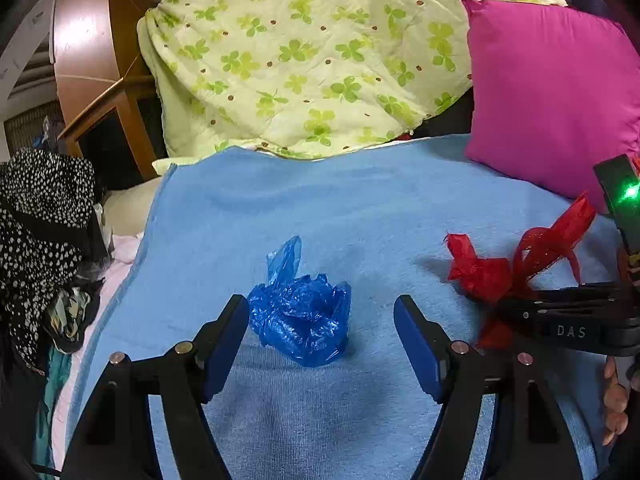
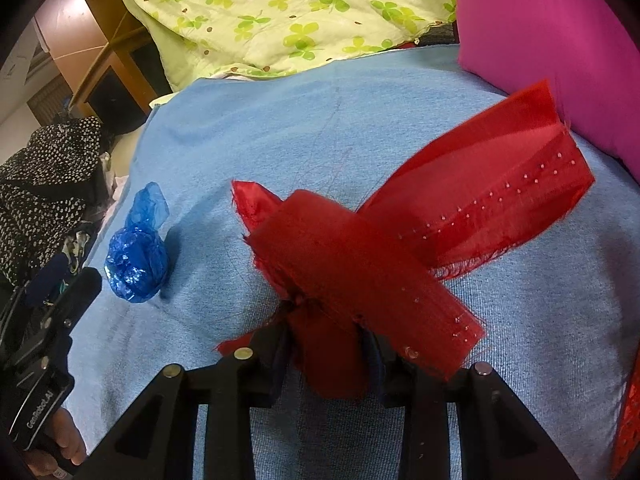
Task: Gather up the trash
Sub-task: 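Lift the red ribbon with the right gripper while the left gripper approaches the blue bag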
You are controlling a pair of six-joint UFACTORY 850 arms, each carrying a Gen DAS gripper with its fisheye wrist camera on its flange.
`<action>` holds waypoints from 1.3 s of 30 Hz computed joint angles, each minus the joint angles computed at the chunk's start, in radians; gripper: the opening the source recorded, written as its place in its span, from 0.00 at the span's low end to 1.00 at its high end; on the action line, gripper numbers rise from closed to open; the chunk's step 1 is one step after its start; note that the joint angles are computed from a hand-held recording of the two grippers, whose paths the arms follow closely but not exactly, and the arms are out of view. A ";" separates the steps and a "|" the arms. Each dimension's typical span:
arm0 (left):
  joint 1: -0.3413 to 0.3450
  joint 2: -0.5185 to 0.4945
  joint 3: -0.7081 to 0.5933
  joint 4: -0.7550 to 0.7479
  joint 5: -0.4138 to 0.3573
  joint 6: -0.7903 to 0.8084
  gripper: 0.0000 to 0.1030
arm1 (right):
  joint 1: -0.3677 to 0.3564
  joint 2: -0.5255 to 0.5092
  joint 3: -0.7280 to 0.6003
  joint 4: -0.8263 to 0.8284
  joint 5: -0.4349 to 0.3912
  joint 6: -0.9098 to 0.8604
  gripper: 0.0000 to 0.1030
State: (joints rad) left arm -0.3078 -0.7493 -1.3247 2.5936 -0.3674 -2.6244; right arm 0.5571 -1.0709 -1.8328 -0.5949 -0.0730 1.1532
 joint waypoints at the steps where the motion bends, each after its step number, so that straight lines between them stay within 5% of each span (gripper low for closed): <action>1: 0.000 0.001 0.000 0.001 -0.001 0.003 0.74 | -0.001 0.001 0.003 0.019 0.004 -0.020 0.36; 19: -0.029 0.026 0.034 -0.001 -0.062 0.065 0.75 | -0.002 -0.001 0.000 0.113 0.007 -0.120 0.37; 24: -0.037 0.032 0.045 -0.007 -0.091 0.089 0.75 | -0.002 -0.005 -0.007 0.229 0.010 -0.247 0.45; 29: -0.044 0.036 0.054 -0.010 -0.118 0.118 0.76 | 0.006 -0.015 -0.026 0.082 -0.014 -0.118 0.48; 39: -0.053 0.045 0.070 0.005 -0.148 0.142 0.77 | 0.007 -0.011 -0.021 0.073 -0.010 -0.105 0.48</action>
State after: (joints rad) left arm -0.3609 -0.7048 -1.2551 2.5984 -0.5151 -2.4827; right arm 0.5640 -1.0824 -1.8539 -0.5217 -0.0834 1.0483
